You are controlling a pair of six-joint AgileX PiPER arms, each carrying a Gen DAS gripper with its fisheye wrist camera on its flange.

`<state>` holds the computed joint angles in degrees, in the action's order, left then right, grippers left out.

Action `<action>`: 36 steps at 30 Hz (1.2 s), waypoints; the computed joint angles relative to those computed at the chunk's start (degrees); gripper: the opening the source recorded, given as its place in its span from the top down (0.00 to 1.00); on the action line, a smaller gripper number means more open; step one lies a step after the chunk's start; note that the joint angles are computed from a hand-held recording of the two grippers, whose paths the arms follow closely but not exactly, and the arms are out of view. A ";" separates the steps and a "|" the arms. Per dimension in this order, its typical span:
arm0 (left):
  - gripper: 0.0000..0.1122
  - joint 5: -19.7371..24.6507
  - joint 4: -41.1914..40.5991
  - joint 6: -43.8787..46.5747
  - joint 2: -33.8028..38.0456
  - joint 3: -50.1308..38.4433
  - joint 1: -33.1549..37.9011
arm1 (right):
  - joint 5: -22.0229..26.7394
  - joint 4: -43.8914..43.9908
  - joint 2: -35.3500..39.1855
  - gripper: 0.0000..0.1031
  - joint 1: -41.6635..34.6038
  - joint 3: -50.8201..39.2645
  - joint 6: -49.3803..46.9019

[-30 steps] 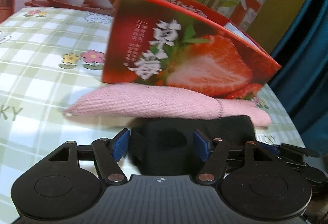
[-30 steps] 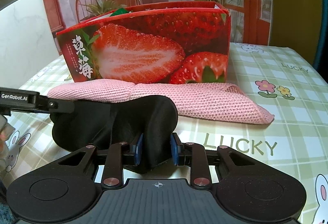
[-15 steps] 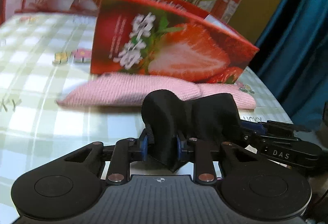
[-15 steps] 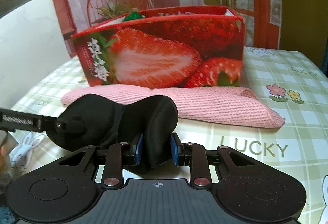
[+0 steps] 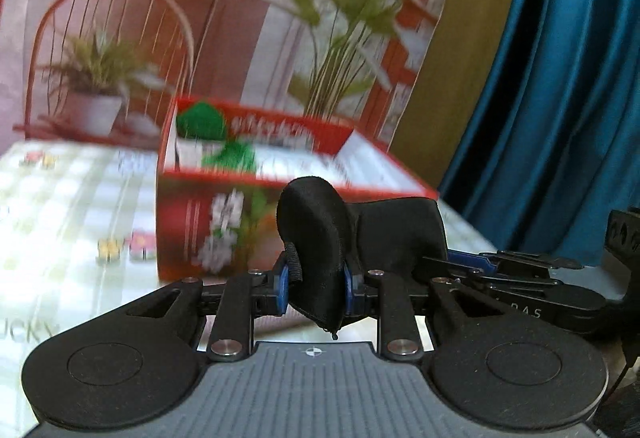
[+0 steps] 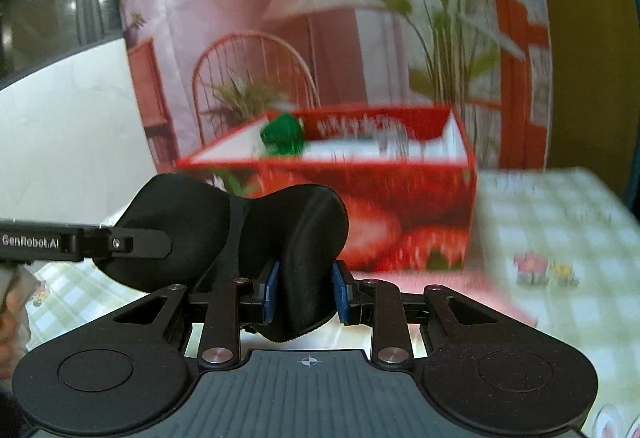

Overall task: Organize soft objects
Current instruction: 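Carry the black eye mask into the red box and open both grippers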

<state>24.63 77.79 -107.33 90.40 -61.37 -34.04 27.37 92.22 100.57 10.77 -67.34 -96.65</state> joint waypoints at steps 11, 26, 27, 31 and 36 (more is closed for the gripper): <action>0.76 -1.83 -18.32 25.36 4.68 -16.83 6.66 | -1.15 -14.22 7.22 0.72 0.35 -21.85 15.04; 0.76 -0.46 -39.65 50.14 15.02 -33.81 14.70 | 0.28 -35.70 24.88 0.71 2.43 -52.30 40.64; 0.76 0.14 -42.79 52.99 15.69 -34.65 15.22 | 0.79 -37.66 25.82 0.71 2.55 -53.85 42.60; 0.76 3.07 -56.48 63.39 18.31 -37.30 17.50 | 3.85 -46.42 29.39 0.71 3.13 -59.04 51.48; 0.71 4.36 -60.30 66.84 19.92 -37.85 18.66 | 4.95 -52.17 30.95 0.66 3.59 -59.59 57.65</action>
